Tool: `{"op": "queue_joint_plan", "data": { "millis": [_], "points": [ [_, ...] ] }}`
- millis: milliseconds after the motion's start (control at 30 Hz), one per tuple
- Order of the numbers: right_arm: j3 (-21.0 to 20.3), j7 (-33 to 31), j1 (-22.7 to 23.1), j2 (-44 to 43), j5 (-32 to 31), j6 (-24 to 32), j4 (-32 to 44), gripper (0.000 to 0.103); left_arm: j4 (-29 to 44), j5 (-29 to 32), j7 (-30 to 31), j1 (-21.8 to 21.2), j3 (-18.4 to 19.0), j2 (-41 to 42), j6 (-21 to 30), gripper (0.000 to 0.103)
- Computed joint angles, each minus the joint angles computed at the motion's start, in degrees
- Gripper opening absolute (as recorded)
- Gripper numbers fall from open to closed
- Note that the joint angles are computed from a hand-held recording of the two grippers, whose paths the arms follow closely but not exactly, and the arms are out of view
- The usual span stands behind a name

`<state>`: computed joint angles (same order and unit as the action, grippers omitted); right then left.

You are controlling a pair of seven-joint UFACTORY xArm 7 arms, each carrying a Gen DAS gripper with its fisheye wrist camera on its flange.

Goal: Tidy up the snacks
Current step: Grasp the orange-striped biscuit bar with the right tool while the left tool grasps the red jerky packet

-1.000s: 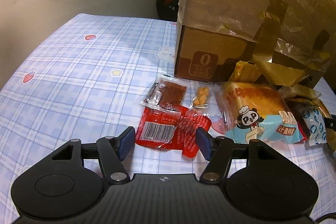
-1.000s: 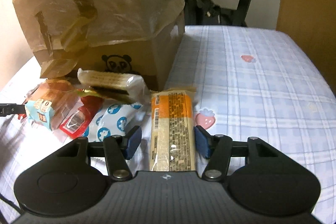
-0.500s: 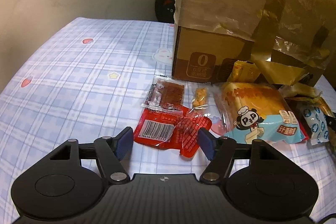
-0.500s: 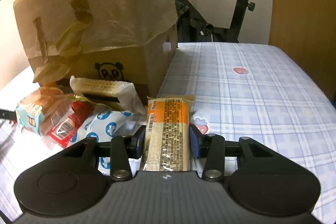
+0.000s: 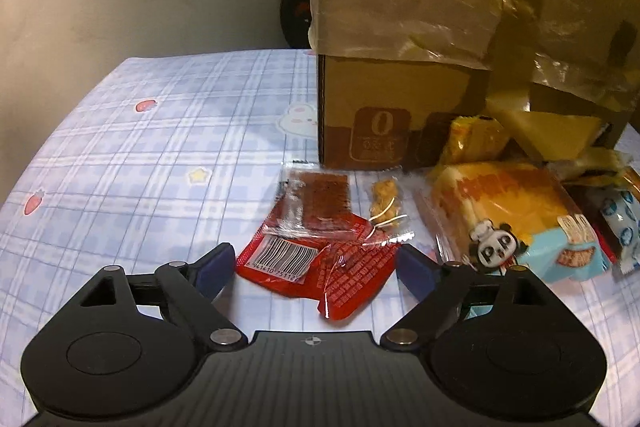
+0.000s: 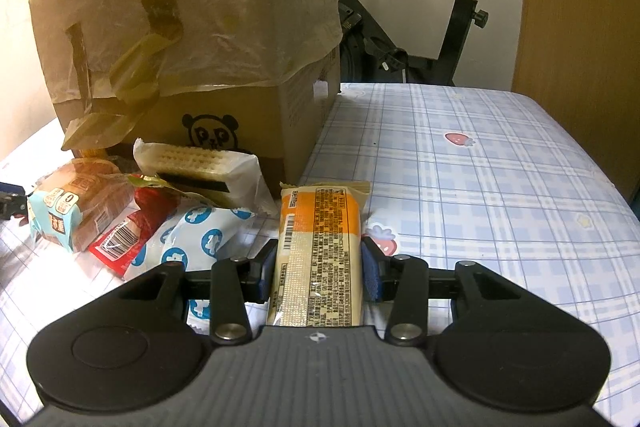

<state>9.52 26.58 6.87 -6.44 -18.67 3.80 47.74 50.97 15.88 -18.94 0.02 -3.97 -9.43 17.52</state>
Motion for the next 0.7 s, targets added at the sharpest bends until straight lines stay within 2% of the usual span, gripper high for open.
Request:
{"op": "queue_joint_plan", "data": {
  "millis": [100,267,400,467,567,700],
  "points": [
    [-0.2,-0.3,0.1,0.0,0.3,0.0,0.0,0.045,-0.3,-0.3,0.1,-0.1,0.1,-0.1,-0.6,0.089],
    [-0.2,-0.5,0.2,0.0,0.4,0.0,0.0,0.045,-2.1,-0.9,-1.1,0.4,0.1,-2.2,-0.9,0.073],
    [-0.2,-0.5,0.2,0.0,0.5,0.0,0.0,0.045,-3.4,-3.7,0.7,-0.3,0.5,-4.0,-0.4,0.069],
    [-0.2,-0.5,0.1,0.1,0.4,0.0,0.0,0.045,-4.6,-5.9,2.4,-1.1,1.1,-5.3,-0.6,0.059],
    [-0.2,-0.4,0.1,0.1,0.3,0.1,0.1,0.045,-5.8,-10.2,5.7,-2.9,2.2,-7.1,0.0,0.053],
    [-0.1,-0.3,0.1,0.1,0.2,0.1,0.1,0.045,-7.9,-10.1,7.5,-2.6,0.9,-9.6,0.7,0.047]
  ]
}}
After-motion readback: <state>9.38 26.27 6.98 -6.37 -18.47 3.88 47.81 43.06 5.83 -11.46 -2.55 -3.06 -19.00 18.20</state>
